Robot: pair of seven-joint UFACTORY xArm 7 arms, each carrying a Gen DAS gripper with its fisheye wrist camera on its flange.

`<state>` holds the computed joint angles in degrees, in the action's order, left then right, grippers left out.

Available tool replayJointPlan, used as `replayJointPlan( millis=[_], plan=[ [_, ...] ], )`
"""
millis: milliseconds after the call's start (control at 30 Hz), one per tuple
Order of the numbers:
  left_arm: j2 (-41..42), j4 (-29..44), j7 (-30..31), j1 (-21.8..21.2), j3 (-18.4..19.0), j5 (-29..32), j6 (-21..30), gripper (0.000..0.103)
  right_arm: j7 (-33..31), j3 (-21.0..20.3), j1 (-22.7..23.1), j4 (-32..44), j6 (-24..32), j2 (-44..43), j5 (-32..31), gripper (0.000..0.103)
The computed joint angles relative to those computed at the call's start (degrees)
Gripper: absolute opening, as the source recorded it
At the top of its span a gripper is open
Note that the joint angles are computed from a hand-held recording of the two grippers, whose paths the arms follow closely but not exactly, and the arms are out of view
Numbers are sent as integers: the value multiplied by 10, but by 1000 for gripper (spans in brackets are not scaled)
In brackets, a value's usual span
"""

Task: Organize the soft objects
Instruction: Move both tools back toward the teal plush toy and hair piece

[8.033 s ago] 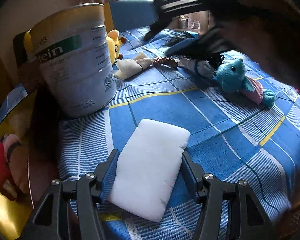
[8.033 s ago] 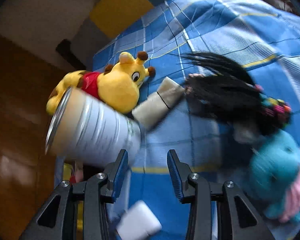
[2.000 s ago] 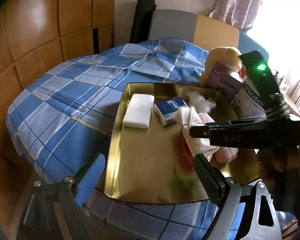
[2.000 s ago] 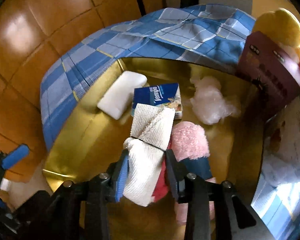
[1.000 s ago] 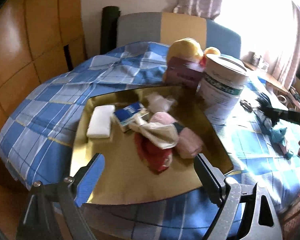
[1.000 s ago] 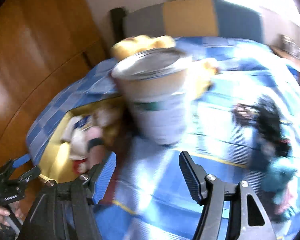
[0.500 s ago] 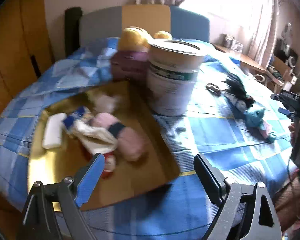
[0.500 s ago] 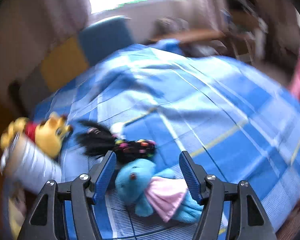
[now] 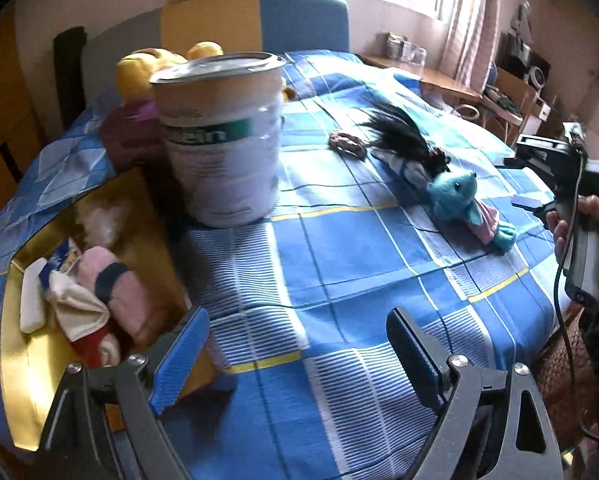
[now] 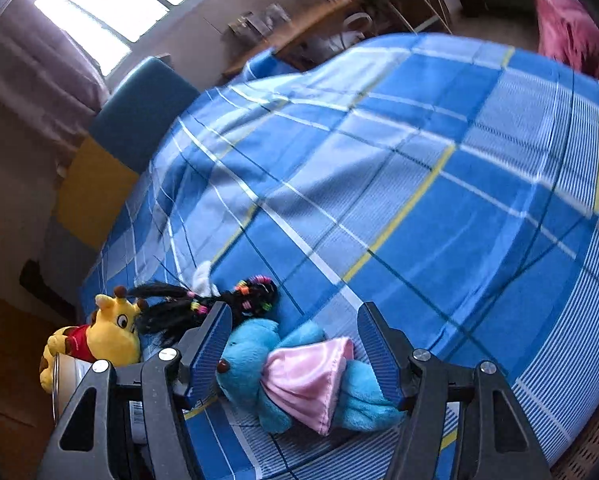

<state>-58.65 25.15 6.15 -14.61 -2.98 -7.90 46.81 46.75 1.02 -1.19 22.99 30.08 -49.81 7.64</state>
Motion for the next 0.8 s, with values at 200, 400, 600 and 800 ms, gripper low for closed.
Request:
replayJointPlan(
  millis=[200, 400, 600, 800],
  plan=[
    [15, 1, -1, -15, -5, -7, 3, 91, -29, -23, 30, 9, -1, 35, 26, 66],
    [22, 0, 1, -22, -2, -13, 6, 91, -97, -70, 97, 26, 3, 78, 68, 67],
    [25, 4, 3, -19, 3, -18, 7, 91, -402, -262, 389, 38, -84, 58, 326, 69],
    [41, 12, 3, -15, 6, -22, 6, 91, -339, -144, 249, 28, -71, 68, 296, 69]
  ],
)
